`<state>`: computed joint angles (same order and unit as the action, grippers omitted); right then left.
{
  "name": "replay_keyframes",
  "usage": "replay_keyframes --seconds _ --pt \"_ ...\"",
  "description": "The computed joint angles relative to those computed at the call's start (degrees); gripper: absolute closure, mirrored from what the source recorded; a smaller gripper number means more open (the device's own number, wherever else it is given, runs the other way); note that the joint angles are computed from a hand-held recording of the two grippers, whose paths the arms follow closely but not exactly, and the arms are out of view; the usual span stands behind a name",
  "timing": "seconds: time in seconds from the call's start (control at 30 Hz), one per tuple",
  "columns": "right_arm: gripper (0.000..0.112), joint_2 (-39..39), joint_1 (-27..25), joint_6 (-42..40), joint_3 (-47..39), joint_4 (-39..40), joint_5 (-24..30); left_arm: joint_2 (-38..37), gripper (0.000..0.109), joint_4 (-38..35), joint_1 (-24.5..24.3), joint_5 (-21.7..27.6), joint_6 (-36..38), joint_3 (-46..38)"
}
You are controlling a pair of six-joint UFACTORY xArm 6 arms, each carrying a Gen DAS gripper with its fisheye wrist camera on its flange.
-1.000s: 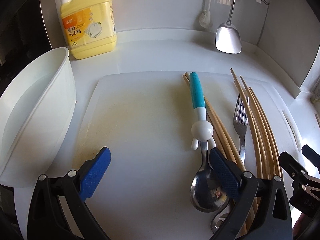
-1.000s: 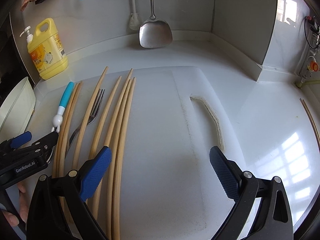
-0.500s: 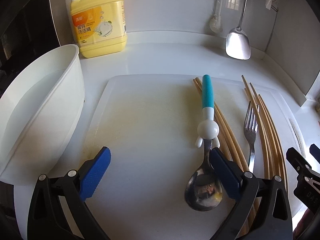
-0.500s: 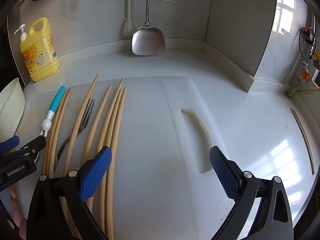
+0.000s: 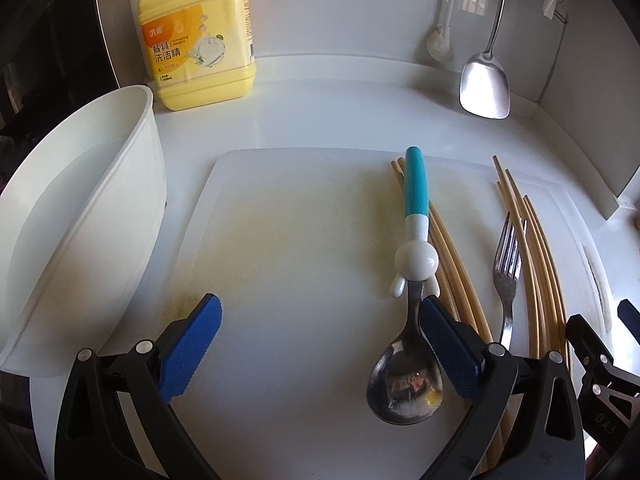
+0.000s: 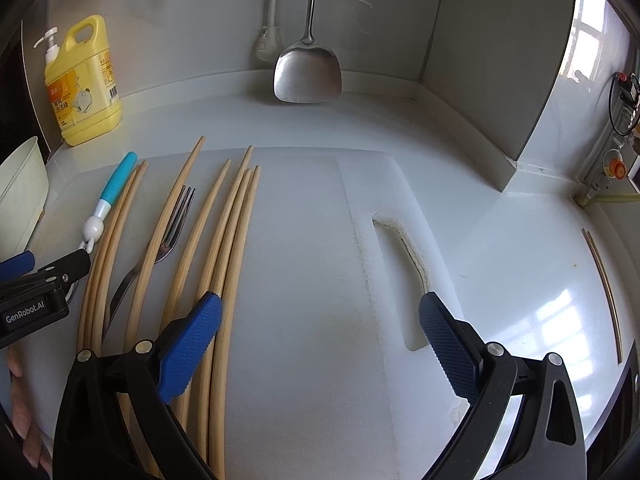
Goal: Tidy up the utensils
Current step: 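Move both tools down toward the utensils on the cutting board, then grasp the blue-handled spoon with the left tool while the right tool grasps a wooden chopstick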
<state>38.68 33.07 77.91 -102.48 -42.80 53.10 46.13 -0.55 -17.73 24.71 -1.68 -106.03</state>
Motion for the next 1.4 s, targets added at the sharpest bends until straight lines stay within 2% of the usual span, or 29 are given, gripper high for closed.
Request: replay_keyframes --seconds 0.13,0.43,0.63,0.77,0.9,0.97,1.1,1.2,1.27,1.4 --pt "0.019 1.15 0.23 -2.66 -1.43 1.29 0.76 1.04 0.011 0.58 -0.15 1.68 -0.82 -2.14" --pt "0.019 0.20 -0.02 -1.65 0.04 0.80 -0.08 0.23 0.011 1.64 0.55 0.64 -2.84 -0.59" --pt "0.019 0.43 -0.24 -1.82 -0.08 0.80 -0.94 1.96 0.012 2.02 -0.21 2.80 -0.92 -4.11" --pt "0.019 0.73 -0.50 -2.13 -0.27 1.00 -1.91 3.47 0.012 -0.98 -0.47 3.71 2.21 -6.63" --pt "0.020 0.38 -0.64 -1.08 0.69 0.51 -3.46 3.25 0.015 -2.02 -0.58 1.87 2.95 -5.62" --pt "0.020 0.33 -0.83 -0.67 1.01 0.51 -4.41 2.68 0.025 -2.65 -0.86 0.57 3.62 -4.54" --pt "0.021 0.60 -0.83 -0.63 0.78 0.35 -5.04 2.08 0.040 -3.26 -1.33 -0.84 3.94 -3.52" --pt "0.025 0.36 -0.99 -0.43 1.41 0.60 -6.54 2.04 0.063 -5.55 -1.51 -1.81 6.02 -3.37" --pt "0.028 0.41 -0.96 -0.63 1.36 0.51 -6.79 1.85 0.087 -8.02 -1.56 -2.26 8.40 -3.04" --pt "0.039 0.32 -1.13 -0.74 1.84 0.75 -9.04 1.17 0.090 -14.03 -1.36 -3.30 14.01 -1.64"
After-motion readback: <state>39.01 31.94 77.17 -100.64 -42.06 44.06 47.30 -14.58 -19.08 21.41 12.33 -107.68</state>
